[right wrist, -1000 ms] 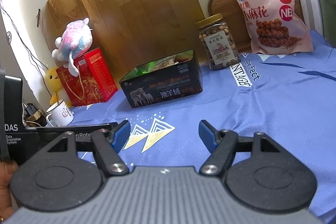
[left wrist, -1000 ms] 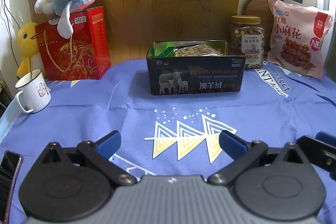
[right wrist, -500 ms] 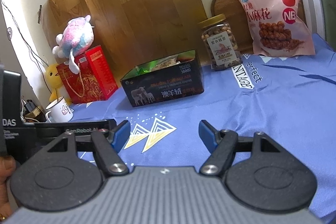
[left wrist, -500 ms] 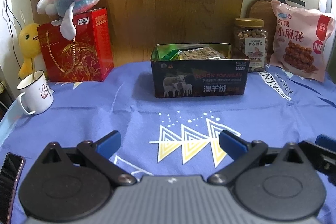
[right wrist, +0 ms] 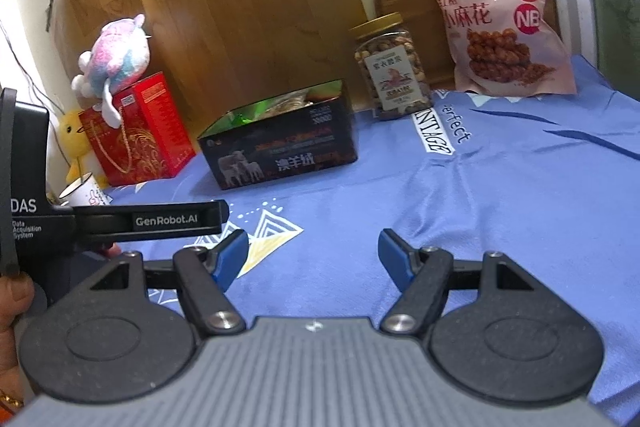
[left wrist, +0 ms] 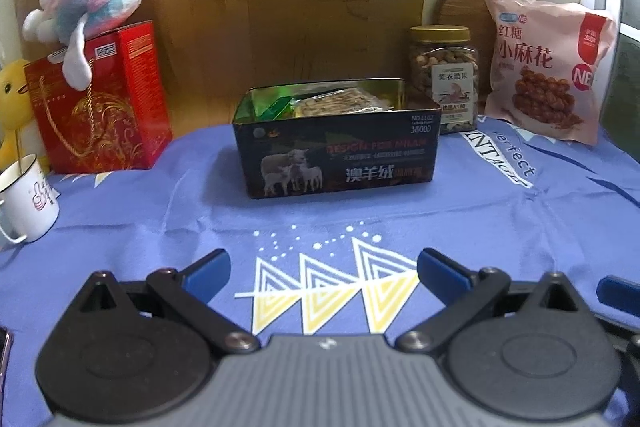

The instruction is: Organize snacks

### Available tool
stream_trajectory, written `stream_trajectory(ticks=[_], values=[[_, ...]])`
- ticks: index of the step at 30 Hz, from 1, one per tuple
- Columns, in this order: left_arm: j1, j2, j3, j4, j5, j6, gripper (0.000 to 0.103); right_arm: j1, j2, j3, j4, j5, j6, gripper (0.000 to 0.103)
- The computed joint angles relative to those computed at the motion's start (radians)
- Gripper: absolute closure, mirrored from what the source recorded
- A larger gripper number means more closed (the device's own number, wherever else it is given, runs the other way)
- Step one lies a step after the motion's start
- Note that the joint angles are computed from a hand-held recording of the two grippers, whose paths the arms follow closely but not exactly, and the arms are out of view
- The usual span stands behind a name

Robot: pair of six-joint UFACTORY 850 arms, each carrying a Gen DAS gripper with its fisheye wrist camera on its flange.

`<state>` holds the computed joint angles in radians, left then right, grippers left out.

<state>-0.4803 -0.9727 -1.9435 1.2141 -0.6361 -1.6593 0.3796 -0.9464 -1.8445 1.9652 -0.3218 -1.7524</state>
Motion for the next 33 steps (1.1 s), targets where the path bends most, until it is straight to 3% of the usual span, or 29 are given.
stream_trajectory(ticks=[13, 25, 33], values=[[0.011, 0.003, 0.017, -0.002, -0.011, -0.005, 0.0, 0.01, -0.043, -0.07, -0.132, -0.004, 0.144, 0.029], [0.019, -0.037, -0.056, -0.15, -0.006, 0.137, 0.0, -0.004, -0.067, -0.102, -0.13, -0.016, 0.173, 0.029], [0.021, -0.069, -0.11, -0.224, -0.052, 0.2, 0.0, -0.01, -0.095, -0.15, -0.174, -0.061, 0.209, 0.029]])
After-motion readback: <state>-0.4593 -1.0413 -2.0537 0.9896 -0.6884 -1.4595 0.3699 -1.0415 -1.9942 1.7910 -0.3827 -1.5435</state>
